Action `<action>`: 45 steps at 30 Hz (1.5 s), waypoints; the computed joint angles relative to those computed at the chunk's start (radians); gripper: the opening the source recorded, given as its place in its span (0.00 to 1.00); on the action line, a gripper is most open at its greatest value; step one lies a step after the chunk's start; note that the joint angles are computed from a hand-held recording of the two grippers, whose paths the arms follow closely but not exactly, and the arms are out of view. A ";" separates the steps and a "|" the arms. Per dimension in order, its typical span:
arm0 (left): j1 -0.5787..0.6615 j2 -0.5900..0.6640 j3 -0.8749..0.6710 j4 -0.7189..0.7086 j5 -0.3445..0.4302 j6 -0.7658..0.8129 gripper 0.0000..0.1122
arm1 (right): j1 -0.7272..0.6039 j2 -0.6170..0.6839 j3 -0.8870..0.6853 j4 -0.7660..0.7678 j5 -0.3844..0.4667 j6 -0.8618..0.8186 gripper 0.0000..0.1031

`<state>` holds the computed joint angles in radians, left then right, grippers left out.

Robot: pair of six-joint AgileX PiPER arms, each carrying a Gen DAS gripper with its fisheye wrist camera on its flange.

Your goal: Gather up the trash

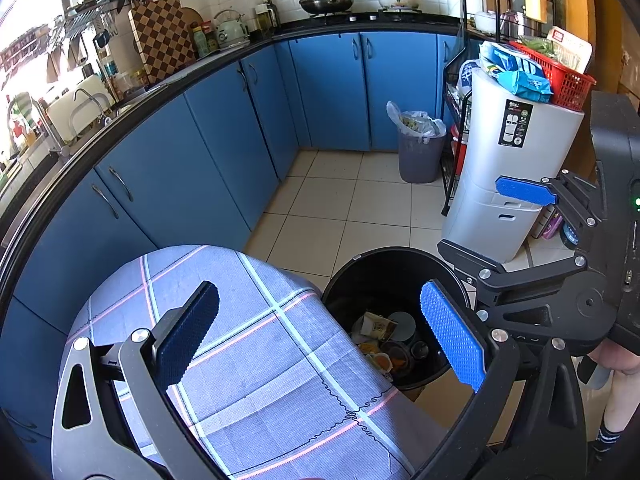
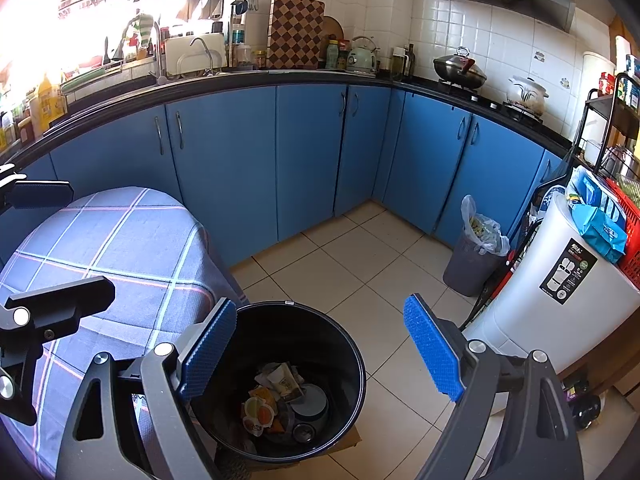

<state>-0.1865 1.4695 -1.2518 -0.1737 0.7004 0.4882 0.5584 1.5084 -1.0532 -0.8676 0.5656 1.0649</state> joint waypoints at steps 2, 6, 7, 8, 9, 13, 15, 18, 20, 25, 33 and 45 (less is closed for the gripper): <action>0.000 0.000 0.000 -0.001 0.001 0.000 0.89 | 0.001 0.001 -0.002 0.001 0.003 -0.001 0.81; -0.004 -0.005 0.006 0.005 -0.002 -0.003 0.89 | 0.003 -0.002 0.005 -0.007 0.001 0.009 0.81; -0.004 -0.006 0.006 0.005 -0.002 -0.001 0.89 | 0.002 -0.001 0.006 -0.007 0.000 0.010 0.81; -0.005 -0.006 0.008 0.005 -0.004 -0.001 0.89 | 0.002 -0.002 0.005 -0.007 0.001 0.011 0.81; -0.005 -0.006 0.008 0.005 -0.003 -0.002 0.89 | 0.002 -0.002 0.005 -0.007 0.001 0.011 0.81; -0.012 -0.008 0.008 0.015 -0.005 -0.007 0.89 | -0.002 -0.008 0.021 -0.019 -0.008 0.029 0.81; -0.020 -0.013 0.013 0.025 -0.011 -0.013 0.89 | -0.003 -0.010 0.023 -0.019 -0.009 0.029 0.81; -0.034 -0.019 0.022 0.051 -0.022 -0.034 0.89 | -0.002 -0.010 0.022 -0.020 -0.008 0.030 0.81; -0.038 -0.019 0.021 0.064 -0.022 -0.045 0.89 | -0.005 -0.011 0.024 -0.018 -0.012 0.027 0.81; -0.030 -0.003 0.000 0.044 0.007 -0.035 0.89 | -0.005 -0.013 0.025 -0.015 -0.010 0.024 0.81; 0.026 0.001 -0.025 -0.088 0.066 0.071 0.89 | -0.001 -0.023 0.032 -0.023 -0.001 0.037 0.81; 0.005 0.005 -0.038 -0.014 0.085 0.007 0.89 | 0.005 -0.028 0.035 -0.024 0.003 0.039 0.81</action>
